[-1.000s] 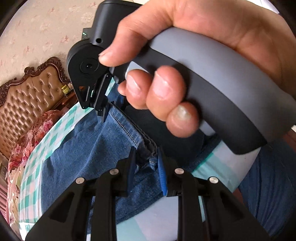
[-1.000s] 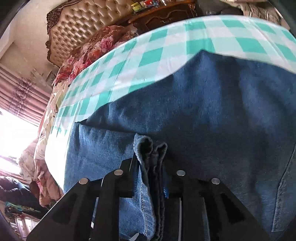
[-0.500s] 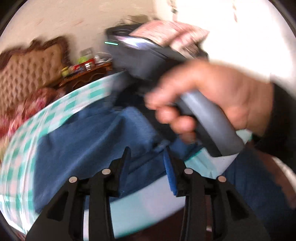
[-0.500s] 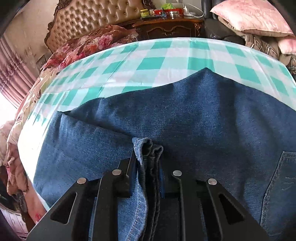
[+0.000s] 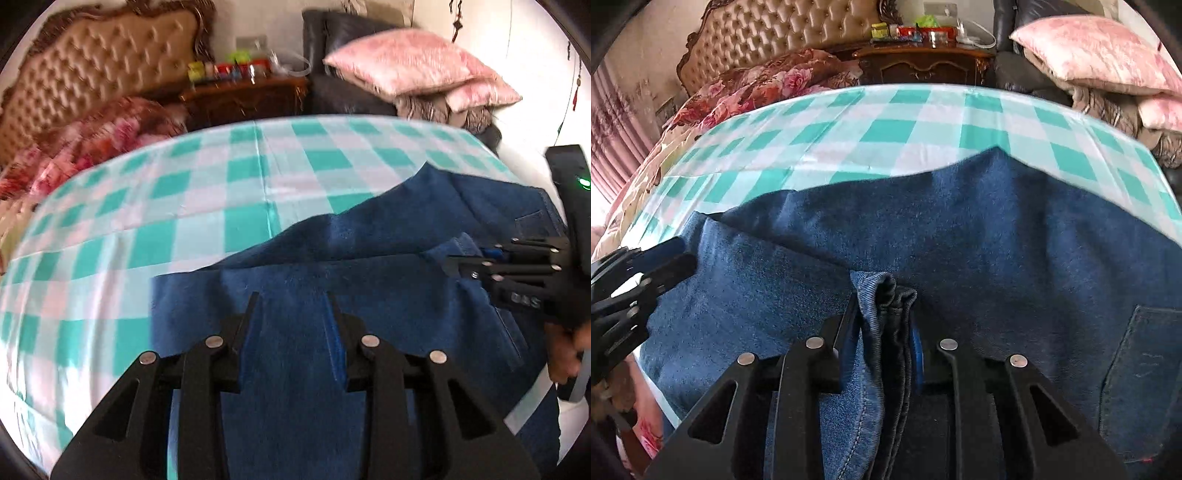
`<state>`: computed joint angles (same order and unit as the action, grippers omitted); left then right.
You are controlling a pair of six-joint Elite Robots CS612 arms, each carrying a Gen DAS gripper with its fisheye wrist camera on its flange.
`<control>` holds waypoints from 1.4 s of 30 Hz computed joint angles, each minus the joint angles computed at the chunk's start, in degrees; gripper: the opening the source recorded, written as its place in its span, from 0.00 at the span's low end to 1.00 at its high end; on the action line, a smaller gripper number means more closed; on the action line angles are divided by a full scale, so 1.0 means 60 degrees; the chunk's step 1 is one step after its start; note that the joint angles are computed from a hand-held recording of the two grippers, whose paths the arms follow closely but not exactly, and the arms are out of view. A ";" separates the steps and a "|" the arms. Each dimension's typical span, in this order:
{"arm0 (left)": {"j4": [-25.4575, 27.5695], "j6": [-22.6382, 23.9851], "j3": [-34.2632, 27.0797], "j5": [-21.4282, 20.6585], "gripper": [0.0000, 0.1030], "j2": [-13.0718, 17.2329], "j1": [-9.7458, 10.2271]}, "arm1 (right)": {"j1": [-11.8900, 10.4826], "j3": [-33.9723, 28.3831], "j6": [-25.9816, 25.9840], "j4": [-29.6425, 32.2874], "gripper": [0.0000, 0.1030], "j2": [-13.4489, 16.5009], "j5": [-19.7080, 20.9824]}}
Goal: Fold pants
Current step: 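Open both grippers and release the folded jeans onto the sheet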
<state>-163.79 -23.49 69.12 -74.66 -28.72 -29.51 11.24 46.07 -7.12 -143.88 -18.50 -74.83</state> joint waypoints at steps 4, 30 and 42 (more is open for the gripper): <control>0.0178 -0.0139 -0.0093 -0.0024 0.32 0.0124 0.0063 | -0.0040 0.0036 -0.0166 -0.0003 0.14 -0.0036 0.0321; -0.1102 -0.0377 0.0643 0.2827 0.93 -0.0255 -0.0362 | 0.0487 0.2144 0.0125 -0.3960 0.86 -0.0922 -0.1633; 0.0351 -0.0436 -0.0485 0.0464 0.36 0.0314 0.0003 | 0.0636 0.1816 0.0090 -0.2383 0.86 -0.0714 -0.2030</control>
<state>-161.69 -26.11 66.20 -71.87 -26.84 -29.49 15.06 56.96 -6.58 -158.18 -22.78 -87.01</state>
